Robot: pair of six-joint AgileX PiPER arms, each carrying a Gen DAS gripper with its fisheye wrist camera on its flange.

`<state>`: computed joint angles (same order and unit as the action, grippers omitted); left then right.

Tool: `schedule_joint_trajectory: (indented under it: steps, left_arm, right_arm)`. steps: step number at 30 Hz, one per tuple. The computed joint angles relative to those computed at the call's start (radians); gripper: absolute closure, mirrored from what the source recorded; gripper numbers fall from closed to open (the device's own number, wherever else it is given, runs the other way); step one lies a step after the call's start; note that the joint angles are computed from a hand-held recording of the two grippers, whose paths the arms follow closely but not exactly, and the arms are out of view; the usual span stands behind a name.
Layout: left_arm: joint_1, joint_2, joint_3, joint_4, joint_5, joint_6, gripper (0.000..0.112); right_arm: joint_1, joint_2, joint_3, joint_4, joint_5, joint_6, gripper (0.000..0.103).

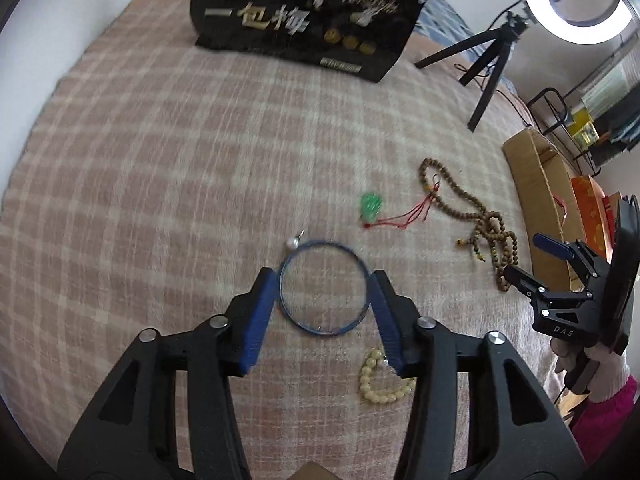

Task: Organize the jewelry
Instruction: 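Move the left tool to the blue bangle while the right tool moves to the wooden mala, then grasp the blue bangle with the left tool while the right tool grasps the wooden bead mala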

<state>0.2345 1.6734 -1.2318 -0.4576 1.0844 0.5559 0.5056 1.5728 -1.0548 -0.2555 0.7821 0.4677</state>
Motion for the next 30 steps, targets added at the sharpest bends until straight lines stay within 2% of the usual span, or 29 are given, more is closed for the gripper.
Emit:
schedule_joint_trajectory:
  steps: [3, 12, 19, 24, 30]
  left_arm:
    - [0.001, 0.027, -0.002, 0.010, 0.002, -0.047, 0.053]
    - [-0.025, 0.092, -0.007, 0.031, -0.023, -0.133, 0.052]
    - [-0.033, 0.118, -0.023, 0.014, -0.024, -0.161, 0.040]
    - [-0.095, 0.105, -0.009, 0.067, -0.070, -0.212, 0.030]
    - [-0.186, 0.071, 0.045, 0.186, -0.164, -0.299, 0.028]
  right_arm:
    - [0.001, 0.002, 0.004, -0.003, -0.007, 0.003, 0.018]
    - [-0.024, 0.032, -0.005, 0.022, -0.026, -0.014, 0.018]
    - [-0.031, 0.043, -0.018, 0.032, -0.038, -0.022, 0.017]
    - [-0.042, 0.057, -0.023, 0.043, -0.046, -0.027, 0.016]
    - [-0.046, 0.080, -0.039, 0.031, -0.045, -0.025, 0.013]
